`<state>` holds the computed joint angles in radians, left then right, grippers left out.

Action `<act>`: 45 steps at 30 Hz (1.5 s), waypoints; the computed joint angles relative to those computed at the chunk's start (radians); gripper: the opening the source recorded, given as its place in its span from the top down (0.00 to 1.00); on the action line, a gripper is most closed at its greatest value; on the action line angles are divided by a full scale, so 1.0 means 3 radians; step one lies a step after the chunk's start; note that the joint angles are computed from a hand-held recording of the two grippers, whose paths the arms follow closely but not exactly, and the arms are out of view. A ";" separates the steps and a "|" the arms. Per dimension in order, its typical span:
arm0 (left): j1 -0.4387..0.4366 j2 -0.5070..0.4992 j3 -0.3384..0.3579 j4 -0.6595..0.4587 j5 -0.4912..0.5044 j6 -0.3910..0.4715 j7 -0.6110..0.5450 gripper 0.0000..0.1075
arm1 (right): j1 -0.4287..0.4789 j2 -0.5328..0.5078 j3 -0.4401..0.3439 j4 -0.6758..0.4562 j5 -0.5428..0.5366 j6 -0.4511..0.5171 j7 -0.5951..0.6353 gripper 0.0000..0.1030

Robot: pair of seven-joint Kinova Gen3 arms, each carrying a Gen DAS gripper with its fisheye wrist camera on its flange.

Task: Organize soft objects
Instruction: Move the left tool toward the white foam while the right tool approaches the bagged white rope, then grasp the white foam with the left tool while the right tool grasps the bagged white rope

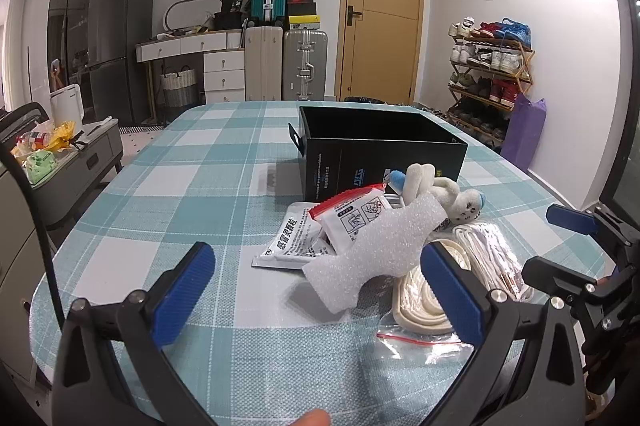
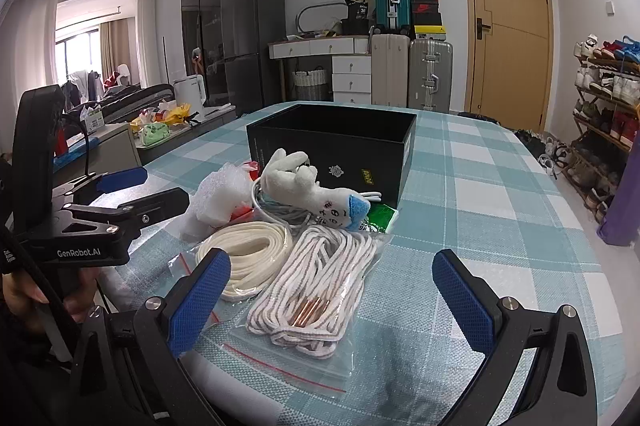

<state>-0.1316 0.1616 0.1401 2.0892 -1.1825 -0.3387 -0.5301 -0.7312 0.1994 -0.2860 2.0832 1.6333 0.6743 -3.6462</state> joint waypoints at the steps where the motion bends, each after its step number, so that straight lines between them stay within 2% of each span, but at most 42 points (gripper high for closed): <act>1: -0.0003 0.0008 -0.0003 -0.0003 0.0007 -0.0007 0.0000 0.04 | 0.0003 0.0003 0.0001 -0.0003 -0.0008 -0.0005 0.0001 0.00; 4: -0.0003 0.0031 0.0009 -0.0028 -0.0002 0.0026 0.0017 0.04 | 0.0004 0.0022 0.0004 -0.0009 -0.0003 -0.0004 -0.0012 0.00; 9: -0.0030 0.0064 0.0029 -0.0060 -0.0081 0.0019 0.0092 0.04 | -0.0004 0.0057 0.0031 -0.0079 -0.0183 -0.0057 0.0221 0.00; 12: -0.0073 0.0096 0.0093 -0.0105 -0.0276 0.0075 0.0297 0.04 | -0.0004 0.0067 0.0055 -0.0094 -0.0234 -0.0114 0.0261 0.00; 14: -0.0006 0.0106 0.0041 -0.0104 -0.0194 0.0111 0.0220 0.04 | -0.0013 0.0088 0.0070 -0.0106 -0.0255 -0.0117 0.0252 0.00; 19: -0.0047 0.0118 0.0074 -0.0109 -0.0301 0.0069 0.0281 0.04 | -0.0051 0.0149 0.0127 -0.0201 -0.0508 -0.0116 0.0509 0.00; 23: -0.0010 0.0117 0.0071 -0.0131 -0.0464 0.0114 0.0383 0.04 | -0.0078 0.0193 0.0181 -0.0268 -0.0667 -0.0151 0.0663 0.00; 25: 0.0048 0.0108 0.0060 -0.0128 -0.0433 0.0186 0.0334 0.04 | -0.0083 0.0208 0.0214 -0.0296 -0.0736 -0.0197 0.0729 0.00; 29: 0.0054 0.0099 0.0088 -0.0143 -0.0621 0.0215 0.0465 0.04 | -0.0130 0.0245 0.0287 -0.0390 -0.1024 -0.0141 0.0980 0.00; 33: 0.0138 0.0101 0.0040 -0.0179 -0.0700 0.0276 0.0549 0.04 | -0.0207 0.0229 0.0347 -0.0372 -0.1030 -0.0033 0.0925 0.01; 40: 0.0232 0.0140 0.0005 -0.0254 -0.1025 0.0375 0.0863 0.04 | -0.0164 0.0221 0.0369 -0.0434 -0.1263 -0.0167 0.1226 0.08; 42: 0.0244 0.0153 -0.0037 -0.0274 -0.1137 0.0312 0.0976 0.04 | -0.0193 0.0240 0.0398 -0.0453 -0.1260 -0.0159 0.1216 0.10; 45: 0.0289 0.0160 -0.0134 -0.0295 -0.1204 0.0216 0.1040 0.05 | -0.0189 0.0277 0.0429 -0.0509 -0.1320 -0.0206 0.1268 0.19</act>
